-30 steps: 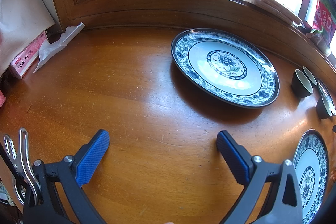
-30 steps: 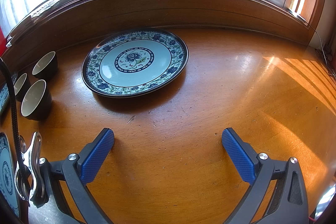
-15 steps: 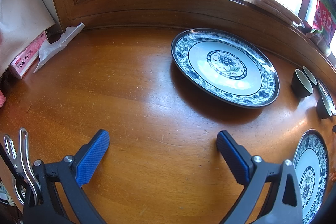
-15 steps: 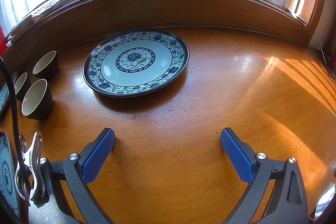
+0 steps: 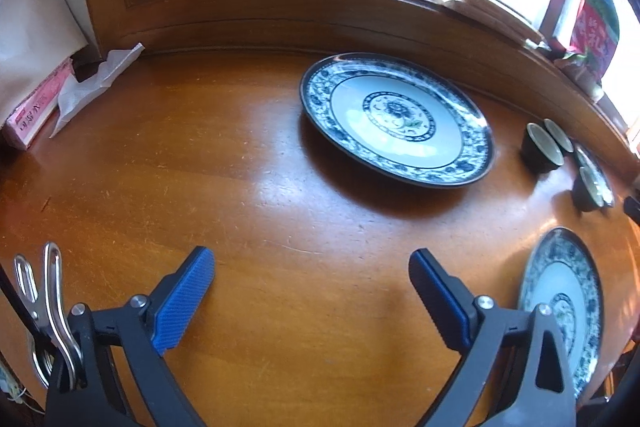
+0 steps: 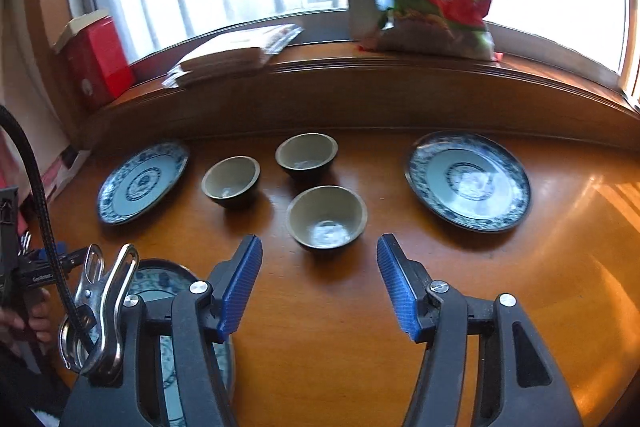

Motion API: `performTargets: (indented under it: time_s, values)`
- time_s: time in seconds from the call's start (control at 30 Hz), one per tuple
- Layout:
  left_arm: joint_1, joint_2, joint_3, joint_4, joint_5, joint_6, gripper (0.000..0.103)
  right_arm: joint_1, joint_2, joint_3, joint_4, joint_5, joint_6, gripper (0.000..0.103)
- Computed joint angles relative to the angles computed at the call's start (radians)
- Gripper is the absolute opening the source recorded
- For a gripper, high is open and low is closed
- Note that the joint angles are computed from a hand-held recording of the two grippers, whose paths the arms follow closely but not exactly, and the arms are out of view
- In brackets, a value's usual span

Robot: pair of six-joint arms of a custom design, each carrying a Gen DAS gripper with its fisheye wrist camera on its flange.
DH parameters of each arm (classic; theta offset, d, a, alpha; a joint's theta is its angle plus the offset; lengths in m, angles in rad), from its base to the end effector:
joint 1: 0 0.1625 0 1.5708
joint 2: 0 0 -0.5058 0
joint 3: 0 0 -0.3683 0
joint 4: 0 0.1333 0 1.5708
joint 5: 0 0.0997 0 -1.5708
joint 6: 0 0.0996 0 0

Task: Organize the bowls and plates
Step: 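Move both open grippers toward the large blue-and-white plate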

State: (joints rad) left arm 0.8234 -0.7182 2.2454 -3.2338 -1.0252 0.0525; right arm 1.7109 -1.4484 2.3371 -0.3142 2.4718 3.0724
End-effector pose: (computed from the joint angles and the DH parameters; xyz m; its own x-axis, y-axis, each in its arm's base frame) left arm -0.2091 -0.4978 0.0565 -0.6385 0.5669 -0.5205 0.7080 0.6979 -0.1082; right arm 0.0954 -0.2811 0.2613 -0.6997 0.5264 0.4830 -0.1246 0.5759 -0.8080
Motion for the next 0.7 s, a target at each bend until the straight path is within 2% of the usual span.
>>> performTargets:
  time_s: [0.23, 0.4, 0.43, 0.5, 0.53, 0.63, 0.7]
  values:
    - [-0.013, -0.025, -0.012, -0.017, 0.015, 0.044, 0.1, 0.002, 0.098, -0.094, 0.092, -0.016, 0.062, 0.062]
    - [-0.018, -0.027, -0.048, -0.028, 0.029, 0.085, 0.1, 0.041, 0.143, -0.14, 0.056, -0.006, -0.002, 0.064]
    - [-0.017, -0.029, -0.059, -0.018, 0.021, 0.091, 0.1, 0.043, 0.152, -0.155, 0.064, -0.018, -0.005, 0.068]
    - [-0.006, -0.037, -0.081, 0.007, -0.016, 0.098, 0.1, 0.028, 0.166, -0.191, 0.126, -0.075, 0.038, 0.071]
    - [0.001, -0.042, -0.091, 0.018, -0.048, 0.102, 0.1, 0.016, 0.168, -0.199, 0.134, -0.125, 0.034, 0.072]
    - [0.034, -0.056, -0.119, 0.049, -0.171, 0.11, 0.1, 0.015, 0.194, -0.223, 0.128, -0.189, -0.034, 0.072]
    - [0.049, -0.061, -0.134, 0.066, -0.221, 0.112, 0.1, 0.009, 0.218, -0.257, 0.173, -0.246, -0.05, 0.072]
